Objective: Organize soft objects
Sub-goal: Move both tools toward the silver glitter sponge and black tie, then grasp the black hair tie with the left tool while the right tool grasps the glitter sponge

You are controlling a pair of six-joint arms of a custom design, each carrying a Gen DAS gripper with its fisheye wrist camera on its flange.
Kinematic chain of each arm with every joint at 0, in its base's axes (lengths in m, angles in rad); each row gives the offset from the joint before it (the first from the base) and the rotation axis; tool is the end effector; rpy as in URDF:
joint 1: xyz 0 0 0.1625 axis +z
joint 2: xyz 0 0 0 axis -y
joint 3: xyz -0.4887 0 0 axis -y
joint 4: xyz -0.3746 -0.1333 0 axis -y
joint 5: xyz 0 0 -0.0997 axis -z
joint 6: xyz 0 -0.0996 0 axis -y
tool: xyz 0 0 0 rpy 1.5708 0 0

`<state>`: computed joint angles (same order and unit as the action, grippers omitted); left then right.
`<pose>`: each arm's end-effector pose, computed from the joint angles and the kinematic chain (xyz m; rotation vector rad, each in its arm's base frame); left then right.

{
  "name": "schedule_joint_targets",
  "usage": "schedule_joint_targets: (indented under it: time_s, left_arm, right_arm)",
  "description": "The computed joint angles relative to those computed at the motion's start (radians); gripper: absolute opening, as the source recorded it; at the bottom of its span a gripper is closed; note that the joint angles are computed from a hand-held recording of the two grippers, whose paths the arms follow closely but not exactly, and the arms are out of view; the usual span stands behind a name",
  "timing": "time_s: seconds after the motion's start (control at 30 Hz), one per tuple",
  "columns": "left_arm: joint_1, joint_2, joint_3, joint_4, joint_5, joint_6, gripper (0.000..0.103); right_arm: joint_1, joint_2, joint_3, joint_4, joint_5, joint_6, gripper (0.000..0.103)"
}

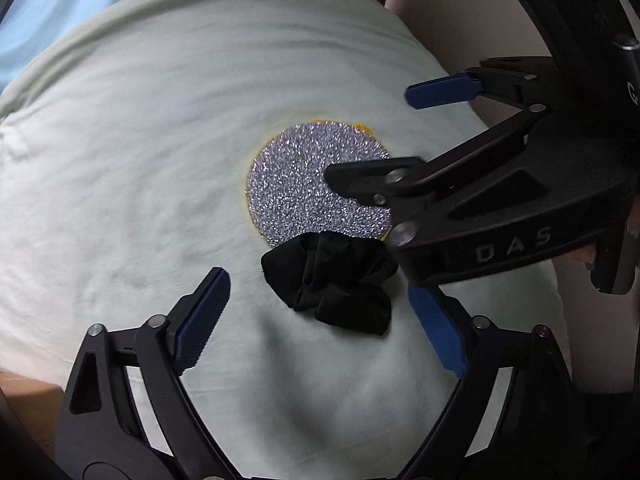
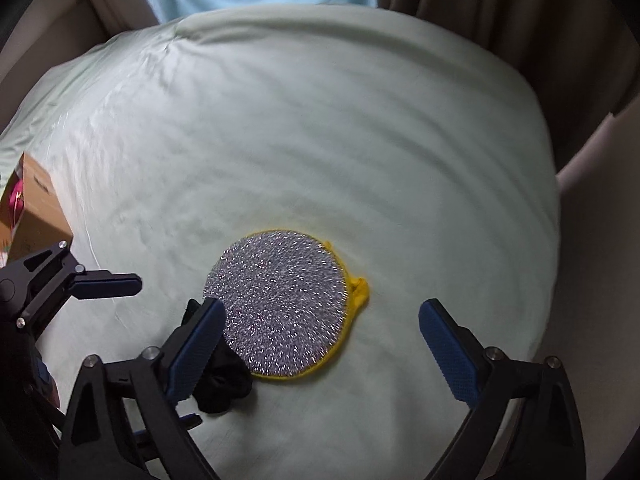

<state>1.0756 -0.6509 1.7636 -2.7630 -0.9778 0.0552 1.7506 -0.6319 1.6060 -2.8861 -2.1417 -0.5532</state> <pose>-0.1476 -0.6709 0.0482 0.6674 2.4785 -0.2707 0.2082 -0.7009 0.0957 0.7799 -2.3854 0.2878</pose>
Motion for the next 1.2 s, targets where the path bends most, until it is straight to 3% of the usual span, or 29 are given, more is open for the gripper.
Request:
schedule_joint_targets:
  time_s: [0.1,0.2,0.5,0.6,0.67,0.73,0.97,1.2]
  left_arm:
    - [0.016,0.023,-0.003,-0.021,-0.011,0.015,0.079]
    - [0.028,0.039,-0.006,-0.019,-0.021,0.034,0.063]
    - [0.045,0.050,0.008,-0.077,-0.018,0.103,0.040]
    - [0.049,0.046,0.005,-0.064,-0.021,0.105,0.035]
    - [0.054,0.040,0.004,-0.057,-0.029,0.106,0.031]
    - [0.056,0.035,0.009,-0.055,-0.026,0.115,0.026]
    - [0.036,0.007,0.003,-0.005,-0.026,0.088,0.023]
    - [0.017,-0.049,0.026,0.002,-0.017,0.084,0.023]
  right_arm:
    - [-0.014,0.022,-0.014,0.018,0.027,-0.026,0.091]
    - [-0.024,0.045,-0.026,0.032,0.047,-0.052,0.089]
    - [-0.038,0.072,-0.025,0.016,0.058,-0.067,0.083]
    - [-0.035,0.067,-0.012,0.004,0.054,-0.076,0.073]
    - [-0.033,0.061,-0.007,0.020,0.073,-0.075,0.058]
    - [-0.025,0.064,-0.004,0.012,0.047,-0.075,0.051]
    - [-0.025,0.051,0.000,0.040,0.082,-0.020,0.037]
    - [0.004,0.038,0.009,0.017,0.073,0.033,0.035]
